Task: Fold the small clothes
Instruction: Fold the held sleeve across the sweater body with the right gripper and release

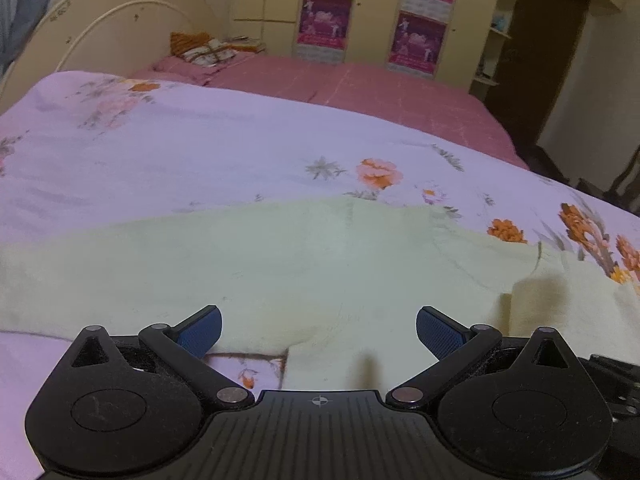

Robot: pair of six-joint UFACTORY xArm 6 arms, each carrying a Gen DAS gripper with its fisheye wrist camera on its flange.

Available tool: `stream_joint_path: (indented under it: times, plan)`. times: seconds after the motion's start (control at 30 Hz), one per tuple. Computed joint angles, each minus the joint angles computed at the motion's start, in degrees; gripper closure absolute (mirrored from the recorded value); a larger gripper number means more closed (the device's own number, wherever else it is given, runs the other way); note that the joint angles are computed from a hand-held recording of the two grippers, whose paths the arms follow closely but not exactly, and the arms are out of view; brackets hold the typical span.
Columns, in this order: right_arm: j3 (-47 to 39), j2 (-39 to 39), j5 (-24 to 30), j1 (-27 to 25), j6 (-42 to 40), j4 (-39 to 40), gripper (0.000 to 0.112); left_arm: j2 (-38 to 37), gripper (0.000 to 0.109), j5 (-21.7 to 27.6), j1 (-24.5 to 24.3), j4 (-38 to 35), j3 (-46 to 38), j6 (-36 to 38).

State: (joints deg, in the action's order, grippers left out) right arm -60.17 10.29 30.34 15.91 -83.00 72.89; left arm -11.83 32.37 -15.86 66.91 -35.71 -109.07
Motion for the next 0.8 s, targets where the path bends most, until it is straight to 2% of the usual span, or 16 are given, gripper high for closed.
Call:
stream_joint_path:
  times: [0.13,0.2,0.3,0.4,0.43,0.47,0.5,0.57,0.73,0.77,0.8]
  plan:
    - [2.66,-4.38,1.93,-1.80,-4.80,-0.27,0.071,0.96,0.006,-2.90,-0.19,1.80,-0.41,1.39]
    - [4.73,-7.16,-0.78,-1.93,-4.50,1.50,0.069,1.84,0.006,-5.70,-0.78,2.91,-0.91,2.62]
    - [6.67,-9.18,-4.22,-5.54,-3.19,4.41,0.063,6.38,0.006,-10.87,-1.94,4.47,-3.69,3.83]
    - [7.46,-9.07,-7.78,-9.21,-1.89,4.11,0.062,10.94,0.006,-13.13,-2.27,6.26,-7.02,0.77]
    - [7.66,-8.82,-8.99,-9.89,-0.97,3.86,0.062,12.50,0.013,-14.96,-1.49,7.37,-8.10,-1.97]
    - [7.75,-8.60,-9.37,-10.99,0.69,3.04,0.062,13.78,0.031,-17.39,-0.40,8.91,-8.90,-5.01]
    - [7.87,-8.50,-9.12,-12.06,1.87,2.56,0.062,15.10,0.032,-19.11,0.49,10.55,-9.92,-8.86]
    - [8.28,-8.55,-9.80,-13.28,1.50,3.63,0.062,16.31,0.032,-18.28,0.28,16.29,-11.54,-17.25]
    - [8.51,-7.85,-11.83,-13.95,-0.28,5.98,0.062,20.22,0.034,-18.72,0.18,25.30,-16.14,-29.95]
    - [8.06,-7.44,-12.73,-13.56,0.08,6.19,0.062,20.89,0.050,-18.59,-0.15,26.89,-16.84,-31.99]
    - [7.49,-6.71,-13.52,-13.33,0.02,6.75,0.062,21.65,0.061,-18.59,-0.19,28.62,-17.71,-33.91]
